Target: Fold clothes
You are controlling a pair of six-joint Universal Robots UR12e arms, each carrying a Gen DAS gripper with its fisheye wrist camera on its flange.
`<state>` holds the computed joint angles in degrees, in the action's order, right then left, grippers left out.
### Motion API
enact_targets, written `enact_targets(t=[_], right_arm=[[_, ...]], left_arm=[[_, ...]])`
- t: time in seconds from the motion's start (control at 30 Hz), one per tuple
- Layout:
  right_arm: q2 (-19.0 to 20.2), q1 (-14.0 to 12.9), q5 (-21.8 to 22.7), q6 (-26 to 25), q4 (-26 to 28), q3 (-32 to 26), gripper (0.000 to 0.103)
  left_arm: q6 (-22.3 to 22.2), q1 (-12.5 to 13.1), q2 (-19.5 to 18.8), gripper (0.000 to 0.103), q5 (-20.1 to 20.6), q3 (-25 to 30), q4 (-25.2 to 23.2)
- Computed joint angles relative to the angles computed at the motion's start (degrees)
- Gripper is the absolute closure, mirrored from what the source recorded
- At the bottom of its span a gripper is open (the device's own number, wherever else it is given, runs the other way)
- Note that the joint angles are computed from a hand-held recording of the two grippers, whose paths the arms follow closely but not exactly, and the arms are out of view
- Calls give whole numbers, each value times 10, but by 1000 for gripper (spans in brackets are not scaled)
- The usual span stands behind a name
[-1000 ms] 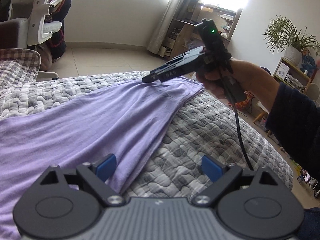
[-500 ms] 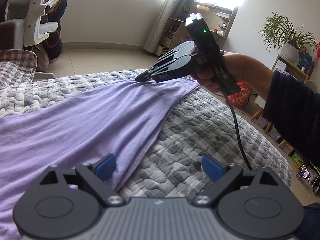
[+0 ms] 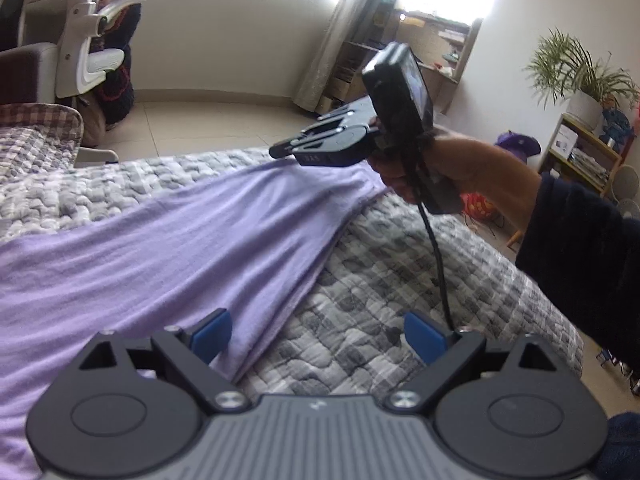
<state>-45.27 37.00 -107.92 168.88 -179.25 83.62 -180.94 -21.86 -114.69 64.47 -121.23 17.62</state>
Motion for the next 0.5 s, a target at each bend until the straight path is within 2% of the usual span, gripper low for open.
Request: enact_targets(t=[0.07, 0.13, 0.2, 0.27, 0.33, 0.4, 0.5], right_arm=[[-2, 0, 7, 4, 1, 2, 101], [-6, -2, 22, -4, 26, 2, 101], [-6, 0, 17, -2, 11, 5, 101], [-12, -3, 37, 15, -4, 10, 92], [-16, -3, 53, 16, -12, 10, 73], [-20, -2, 83, 1, -5, 9, 73], [-18, 0, 113, -30, 44, -4, 73]], left_arm=[[-3, 1, 0, 9, 1, 0, -3], [-6, 1, 0, 9, 1, 0, -5], [-10, 3, -1, 9, -2, 0, -6], [-14, 6, -2, 9, -8, 1, -6], [-18, 8, -4, 9, -13, 1, -7], [-17, 8, -4, 9, -13, 2, -12], [-14, 7, -5, 9, -11, 2, -15]])
